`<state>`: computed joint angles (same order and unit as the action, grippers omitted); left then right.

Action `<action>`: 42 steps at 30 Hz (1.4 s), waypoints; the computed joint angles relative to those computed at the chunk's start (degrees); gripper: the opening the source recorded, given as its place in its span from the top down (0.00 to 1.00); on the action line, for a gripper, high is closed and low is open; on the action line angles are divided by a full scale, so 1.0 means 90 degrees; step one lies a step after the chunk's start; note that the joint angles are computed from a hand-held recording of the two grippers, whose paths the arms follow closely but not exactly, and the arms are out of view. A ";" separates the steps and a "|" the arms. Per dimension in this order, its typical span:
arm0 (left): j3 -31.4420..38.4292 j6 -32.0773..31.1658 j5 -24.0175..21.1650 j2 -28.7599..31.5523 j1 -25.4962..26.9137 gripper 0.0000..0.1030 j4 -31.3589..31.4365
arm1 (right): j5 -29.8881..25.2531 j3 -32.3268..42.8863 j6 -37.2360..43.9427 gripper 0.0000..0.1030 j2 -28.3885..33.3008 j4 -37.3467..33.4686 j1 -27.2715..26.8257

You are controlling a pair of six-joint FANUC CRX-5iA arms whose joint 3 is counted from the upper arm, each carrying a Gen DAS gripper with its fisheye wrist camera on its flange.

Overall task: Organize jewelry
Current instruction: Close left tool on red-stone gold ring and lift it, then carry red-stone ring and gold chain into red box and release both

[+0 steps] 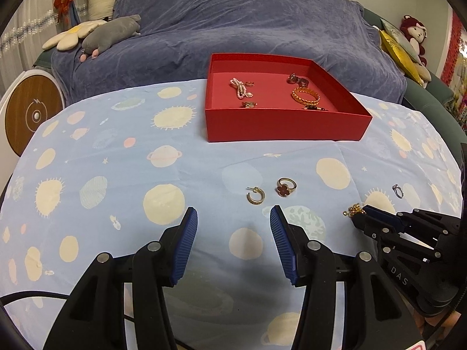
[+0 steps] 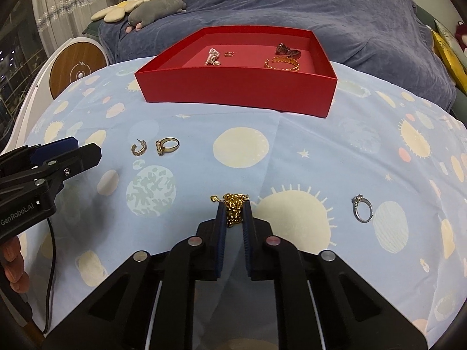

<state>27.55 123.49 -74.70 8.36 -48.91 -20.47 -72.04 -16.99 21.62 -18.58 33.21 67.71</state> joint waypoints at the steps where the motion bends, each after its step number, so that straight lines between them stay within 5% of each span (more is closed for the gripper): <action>1: 0.0000 -0.0055 0.0037 0.0016 0.0009 0.51 0.0056 | 0.0008 0.0009 0.0005 0.93 -0.0014 -0.0038 -0.0016; 15: 0.0422 -0.1100 0.0517 0.0699 0.0137 0.54 0.0659 | 0.0033 -0.0008 -0.0423 0.93 -0.0341 -0.0170 -0.0225; 23: 0.0307 -0.1423 0.0703 0.0787 0.0237 0.79 0.0880 | 0.0029 -0.0037 -0.0497 0.93 -0.0390 -0.0144 -0.0233; 30: 0.0261 -0.1465 0.0718 0.0805 0.0229 0.90 0.0834 | 0.0054 -0.0030 -0.0511 0.93 -0.0411 -0.0146 -0.0252; 42: 0.0288 -0.1160 0.0792 0.0564 0.0272 0.90 0.0846 | 0.0080 -0.0063 -0.0690 0.93 -0.0614 0.0149 -0.0178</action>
